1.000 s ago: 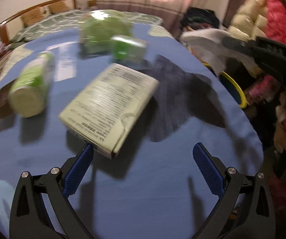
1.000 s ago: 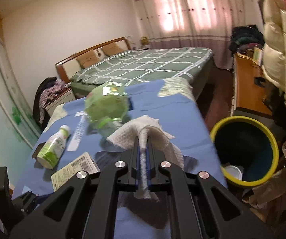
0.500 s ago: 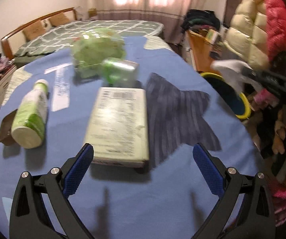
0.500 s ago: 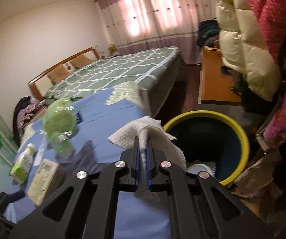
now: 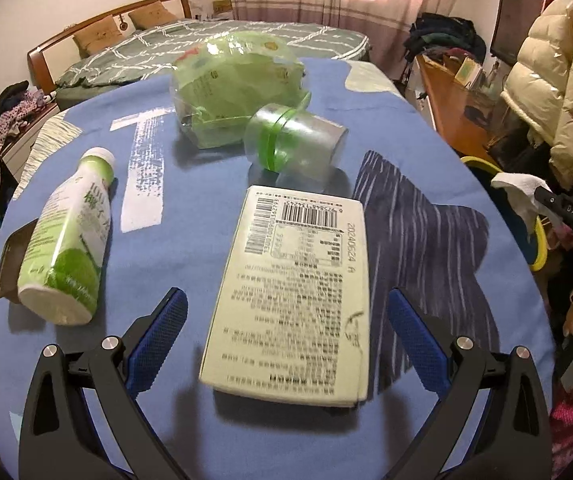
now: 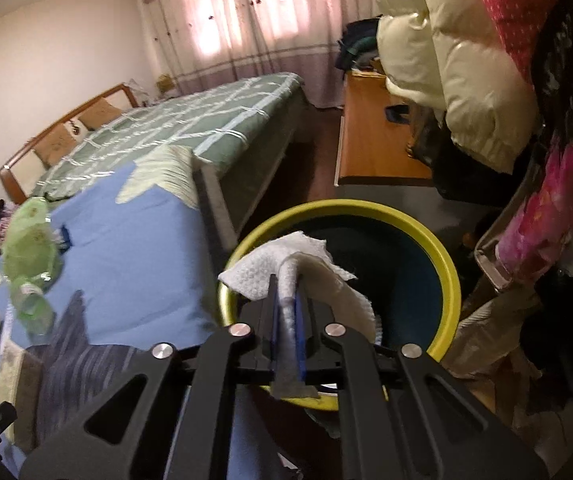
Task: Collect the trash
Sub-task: 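Open the right tool over the yellow bin to drop the tissue, then grasp the white barcode paper card with the left tool and drop it into the bin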
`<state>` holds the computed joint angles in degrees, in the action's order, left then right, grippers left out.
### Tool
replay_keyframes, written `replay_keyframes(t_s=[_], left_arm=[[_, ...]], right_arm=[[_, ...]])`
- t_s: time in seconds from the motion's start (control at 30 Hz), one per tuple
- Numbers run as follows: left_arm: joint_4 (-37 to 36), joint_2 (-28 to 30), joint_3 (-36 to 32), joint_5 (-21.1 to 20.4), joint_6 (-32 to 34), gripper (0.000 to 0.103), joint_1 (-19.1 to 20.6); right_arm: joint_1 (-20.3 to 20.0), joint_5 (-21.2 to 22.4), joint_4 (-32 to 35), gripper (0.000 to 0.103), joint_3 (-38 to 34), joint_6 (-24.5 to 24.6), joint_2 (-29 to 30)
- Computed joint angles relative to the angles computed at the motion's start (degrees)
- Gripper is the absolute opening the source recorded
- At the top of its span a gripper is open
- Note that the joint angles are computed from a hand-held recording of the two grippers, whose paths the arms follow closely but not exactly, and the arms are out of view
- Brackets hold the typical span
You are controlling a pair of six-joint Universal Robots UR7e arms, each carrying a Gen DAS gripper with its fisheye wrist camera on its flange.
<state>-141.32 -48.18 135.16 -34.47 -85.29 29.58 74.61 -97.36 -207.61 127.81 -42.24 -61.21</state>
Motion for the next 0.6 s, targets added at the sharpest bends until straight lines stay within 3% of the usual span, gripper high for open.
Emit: replay_keyframes(t_s=[0.07, 0.13, 0.27, 0.6], left_arm=[[-0.13, 0.03, -0.35, 0.43, 0.92, 0.098, 0.95], [0.16, 0.01, -0.84, 0.71, 1.48, 0.098, 1.98], [-3.03, 0.12, -0.85, 0.55, 4.50, 0.098, 4.05], [-5.56, 1.25, -1.15, 0.08, 8.86, 0.095, 6.12]], right_arm=[[0.16, -0.66, -0.37, 0.035, -0.41, 0.62, 0.49], [0.24, -0.98, -1.98, 0.043, -0.54, 1.01, 1.02], [0.46, -1.59, -3.69, 0.047, -0.80, 1.24, 1.73], [1.25, -2.93, -4.94, 0.049, -1.18, 1.22, 2.92]])
